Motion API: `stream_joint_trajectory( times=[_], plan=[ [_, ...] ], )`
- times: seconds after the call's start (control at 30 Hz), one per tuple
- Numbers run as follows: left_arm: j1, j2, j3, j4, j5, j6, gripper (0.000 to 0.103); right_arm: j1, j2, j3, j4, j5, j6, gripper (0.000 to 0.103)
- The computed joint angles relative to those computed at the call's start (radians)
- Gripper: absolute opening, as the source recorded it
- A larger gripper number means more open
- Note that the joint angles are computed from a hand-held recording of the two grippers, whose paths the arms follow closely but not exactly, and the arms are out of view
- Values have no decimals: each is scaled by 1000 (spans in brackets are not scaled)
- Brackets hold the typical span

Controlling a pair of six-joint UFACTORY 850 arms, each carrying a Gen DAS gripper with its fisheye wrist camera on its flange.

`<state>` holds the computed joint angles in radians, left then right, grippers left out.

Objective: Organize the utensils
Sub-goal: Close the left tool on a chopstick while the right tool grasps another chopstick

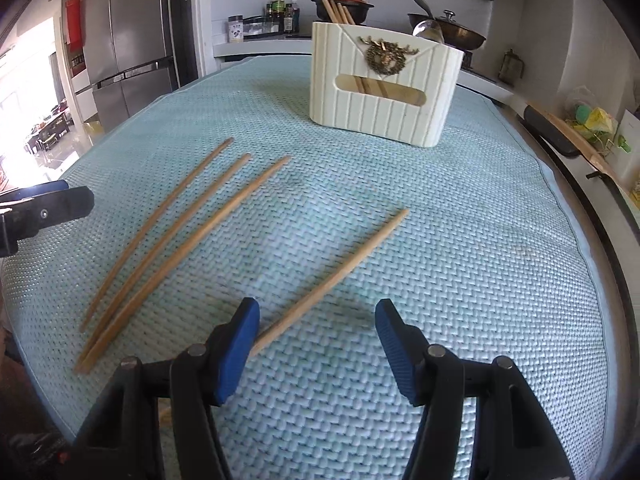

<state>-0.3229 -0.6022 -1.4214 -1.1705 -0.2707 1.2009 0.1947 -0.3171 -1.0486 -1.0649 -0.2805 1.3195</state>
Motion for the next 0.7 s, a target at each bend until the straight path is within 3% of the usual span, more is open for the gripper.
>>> stream_joint_trajectory(
  times=[0.2, 0.37, 0.47, 0.6, 0.7],
  plan=[
    [-17, -103, -150, 256, -61, -245, 93, -30, 38, 44, 17, -14, -11, 61],
    [-54, -208, -304, 645, -57, -599, 90, -58, 67, 79, 29, 3, 5, 61],
    [-70, -269, -397, 866, -100, -793, 83, -78, 82, 96, 55, 9, -4, 61],
    [-75, -308, -470, 921, -150, -832, 82, -105, 79, 85, 146, 9, -97, 61],
    [-78, -338, -529, 938, -201, -843, 82, -124, 47, 43, 282, 10, -262, 61]
  ],
)
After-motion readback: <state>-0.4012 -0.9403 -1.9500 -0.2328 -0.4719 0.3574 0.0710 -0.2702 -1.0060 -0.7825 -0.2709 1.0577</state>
